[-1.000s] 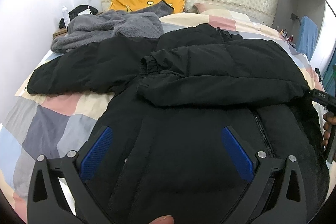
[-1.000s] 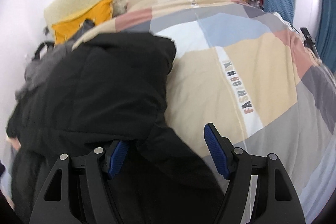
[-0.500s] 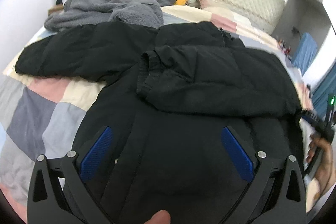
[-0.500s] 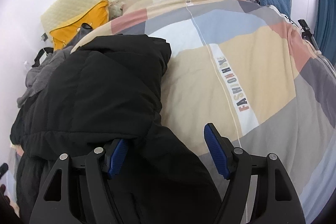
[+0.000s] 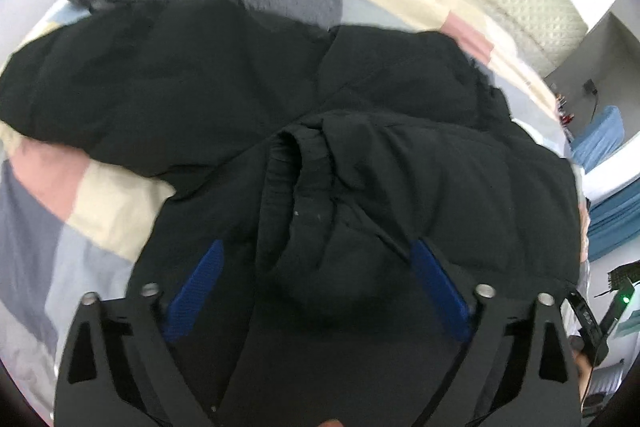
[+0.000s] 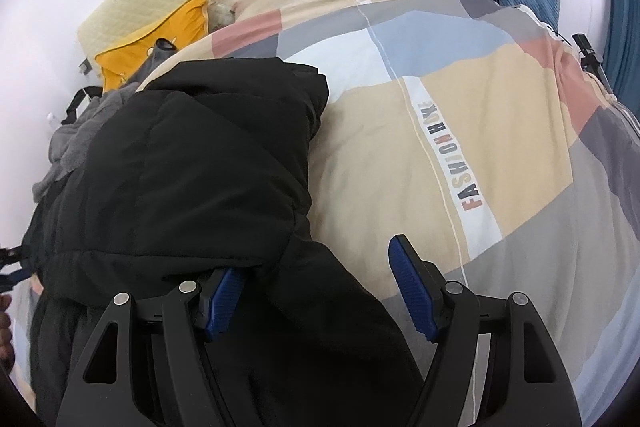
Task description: Fold large clothes
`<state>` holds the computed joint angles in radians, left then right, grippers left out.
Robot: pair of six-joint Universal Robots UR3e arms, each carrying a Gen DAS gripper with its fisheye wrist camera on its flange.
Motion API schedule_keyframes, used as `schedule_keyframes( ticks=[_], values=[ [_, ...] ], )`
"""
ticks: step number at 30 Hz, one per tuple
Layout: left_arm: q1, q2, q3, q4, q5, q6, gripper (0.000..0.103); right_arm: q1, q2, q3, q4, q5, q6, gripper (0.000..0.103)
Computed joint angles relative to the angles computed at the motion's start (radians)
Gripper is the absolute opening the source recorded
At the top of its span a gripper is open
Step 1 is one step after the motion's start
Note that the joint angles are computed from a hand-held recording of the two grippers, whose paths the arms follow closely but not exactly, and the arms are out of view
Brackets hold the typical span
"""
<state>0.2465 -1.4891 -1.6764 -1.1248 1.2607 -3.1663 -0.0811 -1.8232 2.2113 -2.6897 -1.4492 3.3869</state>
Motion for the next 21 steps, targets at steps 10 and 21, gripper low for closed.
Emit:
schedule_keyframes(
  ticks=[10,21],
  values=[
    [-0.057,-0.073,-0.001,0.112,-0.065,-0.044,0.019,0.03,0.033,-0.009,-0.074,-0.038,-0.027,0.069],
    [-0.179,-0.255,0.208,0.202,0.167,-0.053,0.015,0.067,0.116,-0.021,-0.172,-0.053,-0.052,0.069]
  ],
)
